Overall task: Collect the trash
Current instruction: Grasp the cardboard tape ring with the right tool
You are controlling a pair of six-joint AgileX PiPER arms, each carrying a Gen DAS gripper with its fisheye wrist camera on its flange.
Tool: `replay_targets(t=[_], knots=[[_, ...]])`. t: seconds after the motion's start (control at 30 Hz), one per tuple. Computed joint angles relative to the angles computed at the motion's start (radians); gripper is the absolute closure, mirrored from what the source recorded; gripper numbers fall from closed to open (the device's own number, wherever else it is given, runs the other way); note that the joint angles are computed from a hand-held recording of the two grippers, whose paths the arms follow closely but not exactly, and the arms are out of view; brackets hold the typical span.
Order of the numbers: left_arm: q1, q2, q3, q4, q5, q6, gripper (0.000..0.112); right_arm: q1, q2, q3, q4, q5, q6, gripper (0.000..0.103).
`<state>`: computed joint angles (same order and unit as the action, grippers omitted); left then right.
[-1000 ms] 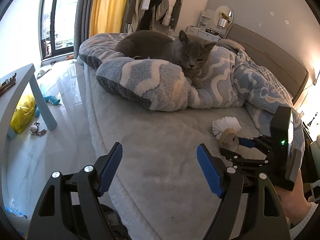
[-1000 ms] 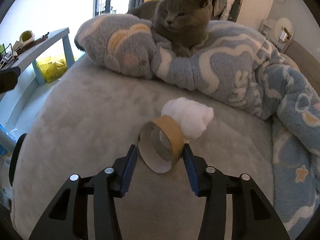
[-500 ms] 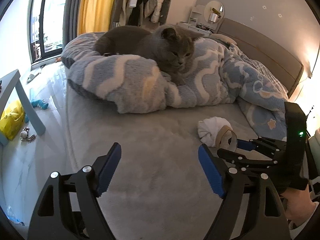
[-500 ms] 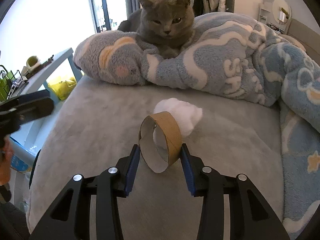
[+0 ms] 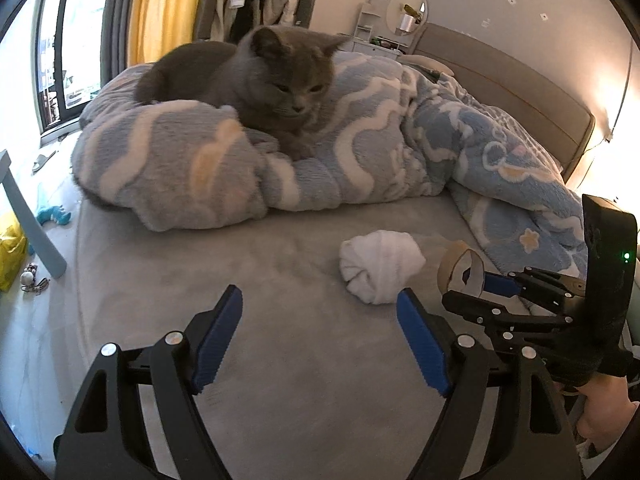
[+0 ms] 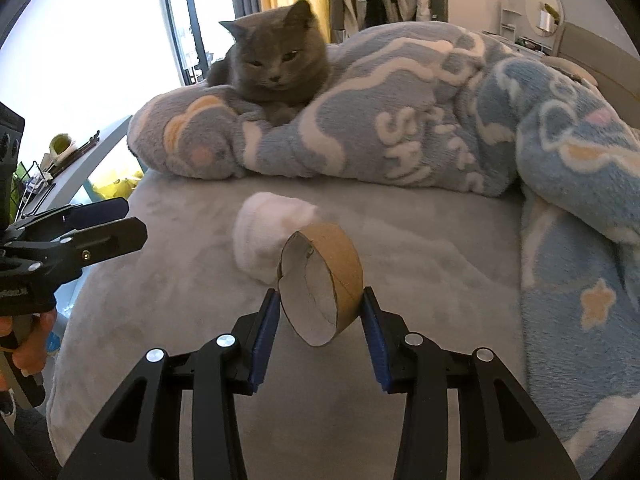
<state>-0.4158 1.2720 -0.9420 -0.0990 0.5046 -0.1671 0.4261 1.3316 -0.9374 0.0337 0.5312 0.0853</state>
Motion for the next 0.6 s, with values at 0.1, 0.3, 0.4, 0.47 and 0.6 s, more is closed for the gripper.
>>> replay_targets(t=[0.1,0.3,0.4,0.47,0.6], knots=[[-0.030,0.037,-0.023,0.008,-0.011,-0.022,0.031,-0.051,-0.011,0.017,0.072,0.001,-0.090,0.061],[-0.106,0.109,-0.078,0.081,-0.018,-0.103,0.031,-0.137,-0.014,0.033,0.201,0.008,-0.258,0.061],[-0.129,0.141,-0.101,0.111,-0.022,-0.138,0.031,-0.173,-0.016,0.039,0.249,0.016,-0.323,0.061],[-0.137,0.159,-0.113,0.125,-0.024,-0.154,0.031,-0.197,-0.019,0.045,0.285,0.022,-0.368,0.061],[-0.148,0.202,-0.141,0.155,-0.026,-0.199,0.031,-0.245,-0.015,0.052,0.349,0.034,-0.453,0.061]])
